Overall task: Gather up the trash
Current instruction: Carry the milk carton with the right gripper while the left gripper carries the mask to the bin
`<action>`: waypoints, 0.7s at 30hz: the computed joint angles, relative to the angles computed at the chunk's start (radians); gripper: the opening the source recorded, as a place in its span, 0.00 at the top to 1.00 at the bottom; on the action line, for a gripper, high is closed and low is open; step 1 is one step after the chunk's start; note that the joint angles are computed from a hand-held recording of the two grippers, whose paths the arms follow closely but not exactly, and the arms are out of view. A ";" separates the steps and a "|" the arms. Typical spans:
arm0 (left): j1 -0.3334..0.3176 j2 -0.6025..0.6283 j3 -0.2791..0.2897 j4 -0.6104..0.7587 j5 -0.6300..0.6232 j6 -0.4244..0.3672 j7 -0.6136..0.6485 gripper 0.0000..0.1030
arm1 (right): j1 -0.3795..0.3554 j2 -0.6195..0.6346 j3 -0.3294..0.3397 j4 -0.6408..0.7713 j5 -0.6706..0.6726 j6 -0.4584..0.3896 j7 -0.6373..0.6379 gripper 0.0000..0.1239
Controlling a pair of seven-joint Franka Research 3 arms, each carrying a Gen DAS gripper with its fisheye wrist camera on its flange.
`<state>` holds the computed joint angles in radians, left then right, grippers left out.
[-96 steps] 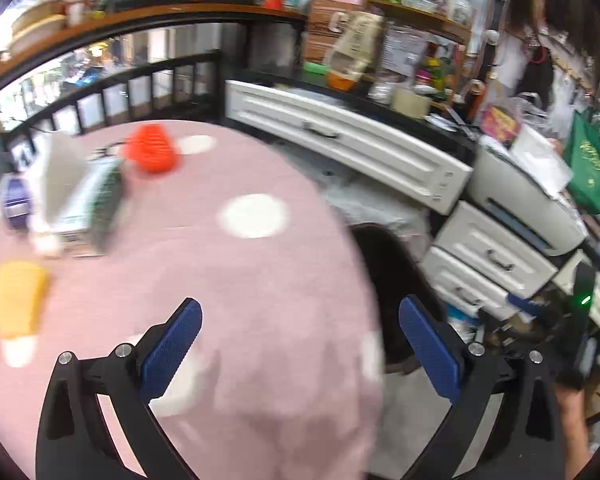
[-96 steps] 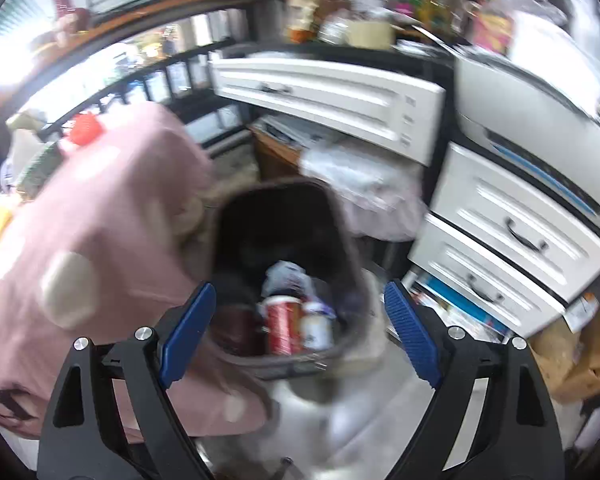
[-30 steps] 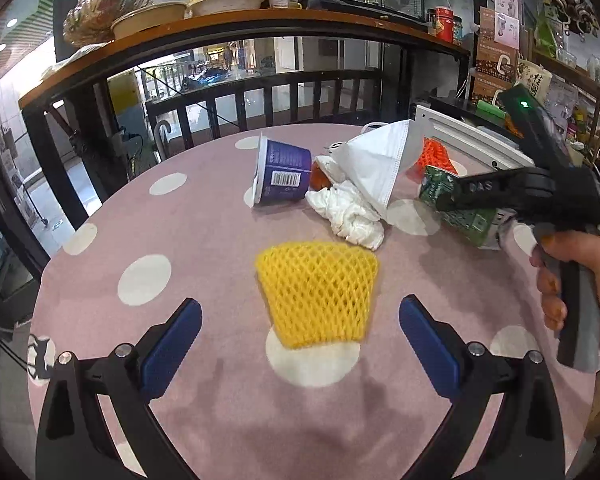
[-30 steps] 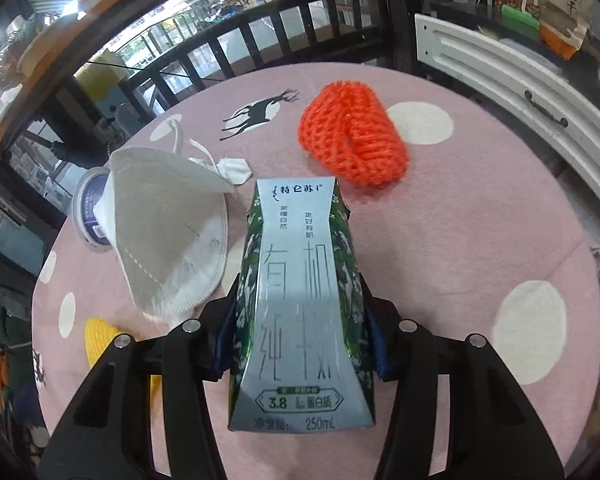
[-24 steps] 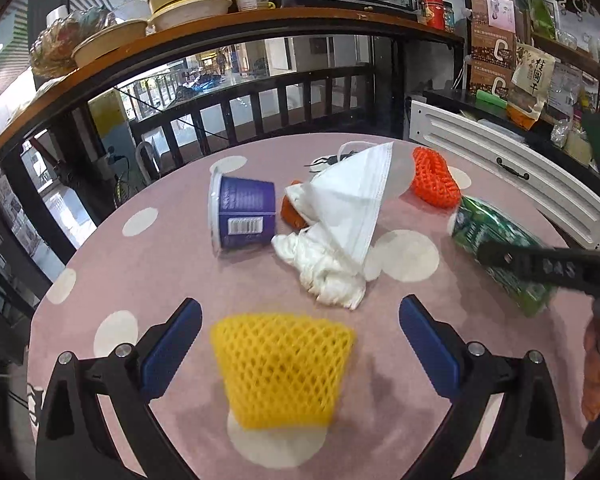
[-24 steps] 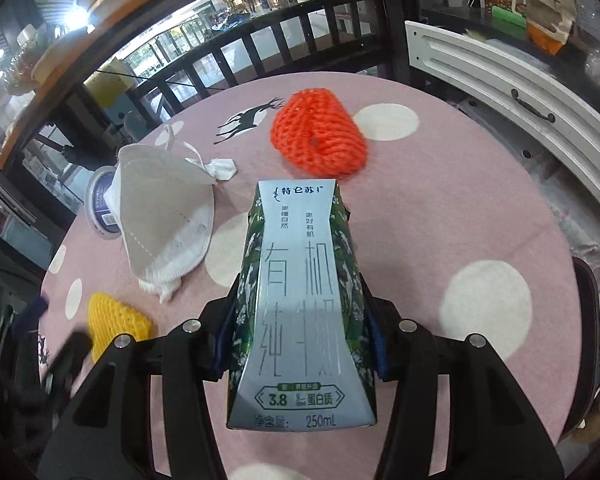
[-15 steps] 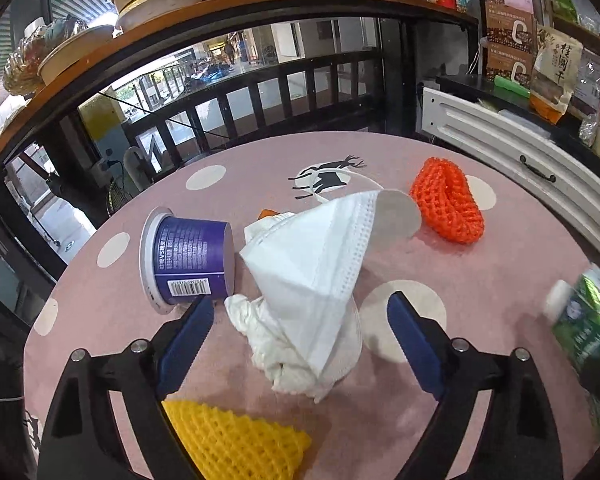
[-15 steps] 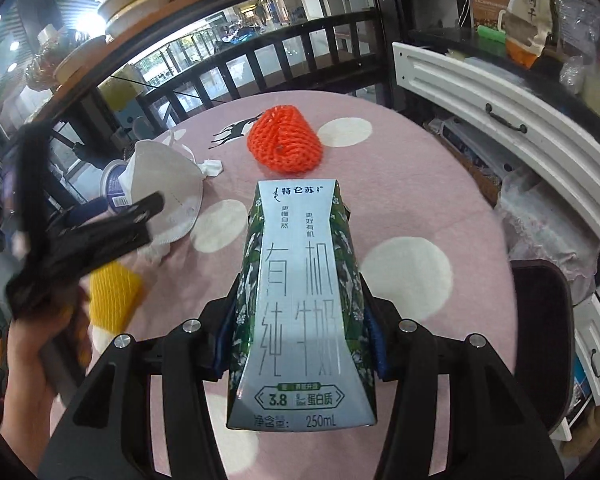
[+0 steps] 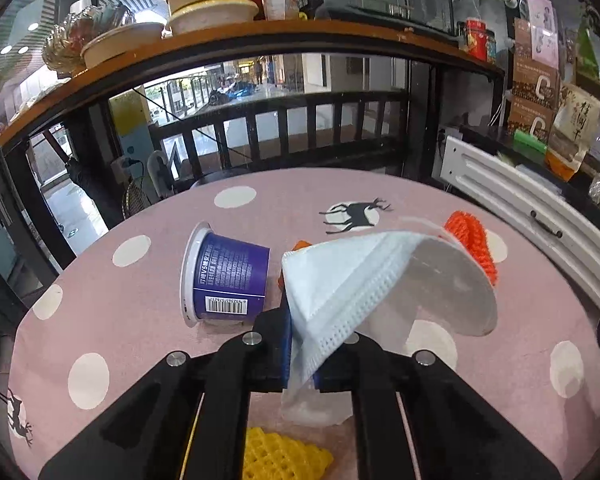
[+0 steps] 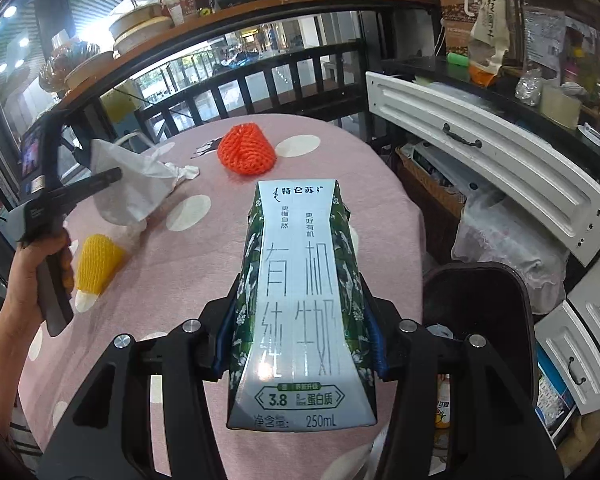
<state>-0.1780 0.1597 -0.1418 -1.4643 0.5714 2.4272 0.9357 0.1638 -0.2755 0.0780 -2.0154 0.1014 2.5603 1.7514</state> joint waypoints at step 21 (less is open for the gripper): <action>-0.113 -0.252 -0.077 -0.348 -0.654 0.297 0.400 0.92 | -0.202 -0.226 -0.028 -0.311 -0.053 0.075 0.062 0.58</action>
